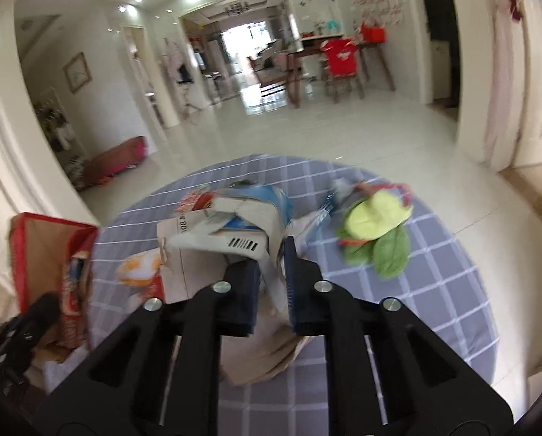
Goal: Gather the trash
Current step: 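Grasp the white toothpaste box with the right tool while the left tool holds the red box, then drop the red box into the blue bucket with the left tool while the right tool drops the toothpaste box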
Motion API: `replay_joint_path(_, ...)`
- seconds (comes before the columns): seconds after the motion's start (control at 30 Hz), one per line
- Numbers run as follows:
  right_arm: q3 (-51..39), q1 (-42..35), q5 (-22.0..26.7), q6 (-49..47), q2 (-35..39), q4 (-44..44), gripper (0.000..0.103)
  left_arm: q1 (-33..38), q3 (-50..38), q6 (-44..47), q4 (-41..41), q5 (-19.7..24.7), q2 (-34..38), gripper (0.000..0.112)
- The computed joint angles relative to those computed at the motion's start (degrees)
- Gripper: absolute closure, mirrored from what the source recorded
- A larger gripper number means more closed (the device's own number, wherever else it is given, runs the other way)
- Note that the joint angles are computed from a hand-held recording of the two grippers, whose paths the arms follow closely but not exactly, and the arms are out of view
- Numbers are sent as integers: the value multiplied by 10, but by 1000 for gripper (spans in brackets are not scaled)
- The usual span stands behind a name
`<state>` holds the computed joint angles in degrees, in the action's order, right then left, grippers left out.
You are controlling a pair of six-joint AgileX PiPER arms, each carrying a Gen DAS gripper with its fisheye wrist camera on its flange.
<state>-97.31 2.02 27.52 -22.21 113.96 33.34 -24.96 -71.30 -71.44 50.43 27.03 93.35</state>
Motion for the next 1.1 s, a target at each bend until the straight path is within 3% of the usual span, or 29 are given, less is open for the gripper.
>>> replay_joint_path(0.17,92,-25,15,-164,-60,172,94,-34,18,-25,22,31,-36,89)
replay_joint_path(0.27,143,-45,49,-242,-103,271,94,-65,24,-45,41,61,-55,89)
replay_joint_path(0.5,251,-126,127,-367,-205,403,94,-170,8,-90,92,147,-66,89)
replay_joint_path(0.63,312,-230,197,-422,-262,444,94,-241,-27,-97,104,181,-38,89)
replay_joint_path(0.87,366,-460,308,-516,-273,445,94,-337,-193,-12,40,182,109,89)
replay_joint_path(1.0,367,-573,329,-566,-224,432,94,-364,-334,89,-49,184,228,89)
replay_joint_path(1.1,357,-620,310,-588,-183,417,94,-365,-462,196,-148,197,330,89)
